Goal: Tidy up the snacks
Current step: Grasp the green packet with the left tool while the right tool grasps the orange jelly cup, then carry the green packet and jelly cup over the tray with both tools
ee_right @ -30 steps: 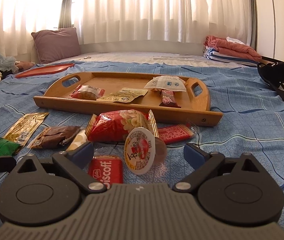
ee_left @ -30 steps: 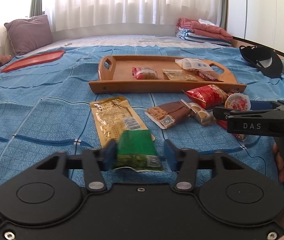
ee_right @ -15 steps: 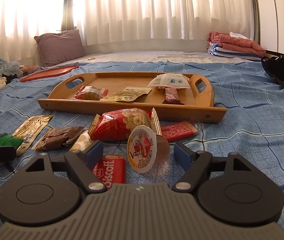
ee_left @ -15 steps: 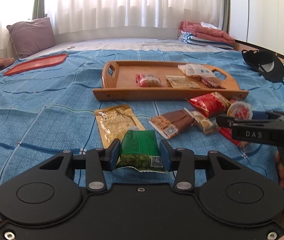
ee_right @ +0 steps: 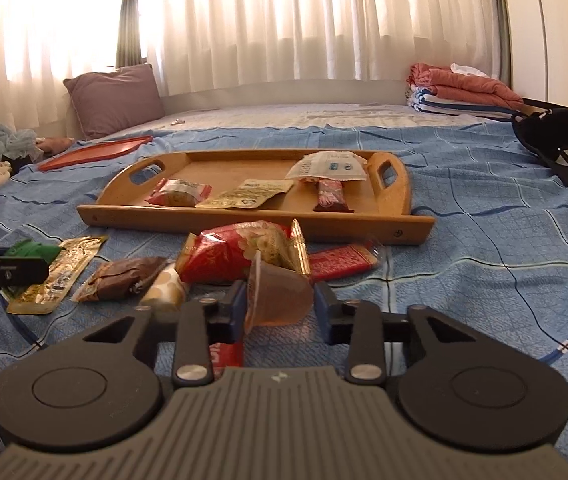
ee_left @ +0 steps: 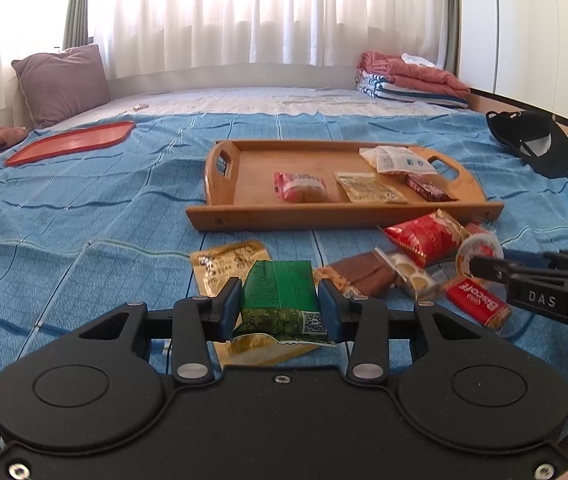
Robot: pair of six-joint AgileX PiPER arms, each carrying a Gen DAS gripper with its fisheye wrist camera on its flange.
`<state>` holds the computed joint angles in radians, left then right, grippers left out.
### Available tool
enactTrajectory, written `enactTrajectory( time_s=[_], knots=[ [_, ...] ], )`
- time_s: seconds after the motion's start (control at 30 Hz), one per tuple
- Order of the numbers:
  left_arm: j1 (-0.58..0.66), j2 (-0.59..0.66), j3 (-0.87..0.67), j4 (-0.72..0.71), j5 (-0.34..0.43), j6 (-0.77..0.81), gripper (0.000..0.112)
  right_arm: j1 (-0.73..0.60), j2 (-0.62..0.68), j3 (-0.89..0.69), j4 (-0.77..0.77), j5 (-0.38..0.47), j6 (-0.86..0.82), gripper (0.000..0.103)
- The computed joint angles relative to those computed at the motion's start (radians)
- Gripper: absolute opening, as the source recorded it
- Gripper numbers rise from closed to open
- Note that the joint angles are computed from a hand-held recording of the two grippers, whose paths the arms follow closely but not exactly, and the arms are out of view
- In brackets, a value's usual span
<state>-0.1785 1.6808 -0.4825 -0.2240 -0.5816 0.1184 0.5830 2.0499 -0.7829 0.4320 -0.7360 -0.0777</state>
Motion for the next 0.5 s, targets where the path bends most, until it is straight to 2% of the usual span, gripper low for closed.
enactTrajectory(
  time_s=[0.23,0.3,0.5],
  knots=[
    [0.011,0.004,-0.033,0.035,0.026,-0.023,0.039,-0.036,-0.017,-0.006,-0.069,0.070,0.079,0.043],
    [0.025,0.002,-0.043,0.072,0.042,-0.058,0.039,-0.048,-0.016,-0.015,-0.100,0.092,0.117,0.039],
    [0.058,0.000,-0.088,0.140,0.075,-0.094,0.039,-0.050,-0.047,-0.008,-0.107,0.114,0.162,0.038]
  ],
)
